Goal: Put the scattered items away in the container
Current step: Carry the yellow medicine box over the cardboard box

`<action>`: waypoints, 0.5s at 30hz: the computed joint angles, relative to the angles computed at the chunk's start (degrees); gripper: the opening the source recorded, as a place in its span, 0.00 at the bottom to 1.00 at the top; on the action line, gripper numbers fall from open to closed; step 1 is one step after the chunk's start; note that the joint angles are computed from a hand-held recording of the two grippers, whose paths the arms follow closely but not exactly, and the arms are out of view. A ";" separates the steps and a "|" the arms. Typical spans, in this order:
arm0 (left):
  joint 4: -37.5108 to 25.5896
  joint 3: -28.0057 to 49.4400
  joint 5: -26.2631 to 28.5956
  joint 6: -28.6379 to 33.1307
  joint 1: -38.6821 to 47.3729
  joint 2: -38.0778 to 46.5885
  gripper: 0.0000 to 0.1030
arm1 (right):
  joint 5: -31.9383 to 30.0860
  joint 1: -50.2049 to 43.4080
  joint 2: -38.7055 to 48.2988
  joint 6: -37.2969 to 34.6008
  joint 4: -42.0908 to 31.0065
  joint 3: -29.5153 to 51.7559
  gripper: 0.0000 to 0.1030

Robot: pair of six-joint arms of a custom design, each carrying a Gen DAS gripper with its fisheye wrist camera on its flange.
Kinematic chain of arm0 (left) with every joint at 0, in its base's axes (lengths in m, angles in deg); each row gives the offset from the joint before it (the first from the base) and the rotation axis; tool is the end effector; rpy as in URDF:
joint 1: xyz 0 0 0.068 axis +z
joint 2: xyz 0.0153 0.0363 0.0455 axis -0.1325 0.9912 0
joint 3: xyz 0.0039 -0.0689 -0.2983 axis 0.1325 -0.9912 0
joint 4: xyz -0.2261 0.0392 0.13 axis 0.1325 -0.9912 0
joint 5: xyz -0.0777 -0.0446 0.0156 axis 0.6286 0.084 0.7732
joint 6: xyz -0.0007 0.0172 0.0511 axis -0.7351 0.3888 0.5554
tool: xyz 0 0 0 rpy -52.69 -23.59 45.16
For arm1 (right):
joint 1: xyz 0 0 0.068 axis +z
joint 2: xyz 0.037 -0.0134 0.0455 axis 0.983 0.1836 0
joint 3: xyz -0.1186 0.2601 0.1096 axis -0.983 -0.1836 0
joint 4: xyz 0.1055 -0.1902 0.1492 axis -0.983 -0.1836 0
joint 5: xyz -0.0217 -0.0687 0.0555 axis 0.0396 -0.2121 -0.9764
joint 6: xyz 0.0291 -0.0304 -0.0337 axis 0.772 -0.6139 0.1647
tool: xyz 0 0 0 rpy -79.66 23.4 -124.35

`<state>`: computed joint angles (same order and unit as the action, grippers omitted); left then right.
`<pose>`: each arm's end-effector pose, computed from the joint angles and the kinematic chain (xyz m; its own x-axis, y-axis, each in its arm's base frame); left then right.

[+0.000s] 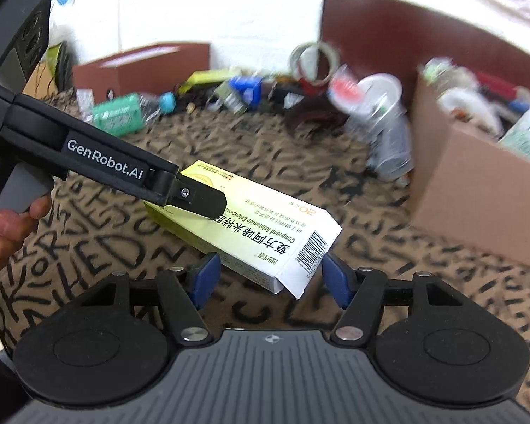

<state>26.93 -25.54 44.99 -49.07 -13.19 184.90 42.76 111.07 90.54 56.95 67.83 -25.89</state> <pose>0.2507 -0.0344 0.1137 -0.7166 -0.0884 -0.6919 0.1808 0.9345 -0.3067 0.2242 0.1363 0.0741 -0.4917 -0.3273 -0.8069 -0.5044 0.8624 -0.0424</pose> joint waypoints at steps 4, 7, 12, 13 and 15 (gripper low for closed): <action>-2.40 4.71 -1.98 -1.56 -4.68 -2.40 0.70 | -0.52 -4.47 -5.25 -1.50 0.55 -1.47 0.67; -3.23 8.89 -4.36 -1.97 -8.75 -2.73 0.70 | 0.37 -7.50 -8.57 -3.60 0.47 -1.71 0.67; -5.08 16.79 -5.53 -4.42 -13.19 -0.62 0.69 | -1.07 -13.59 -12.66 -5.24 0.74 -1.41 0.67; -5.72 18.50 -4.66 -4.99 -13.63 -0.14 0.70 | -2.34 -15.34 -13.27 -5.68 0.62 -1.13 0.67; -6.77 22.01 -4.82 -5.70 -15.14 0.99 0.70 | -3.83 -18.06 -14.52 -6.46 -0.07 -0.13 0.67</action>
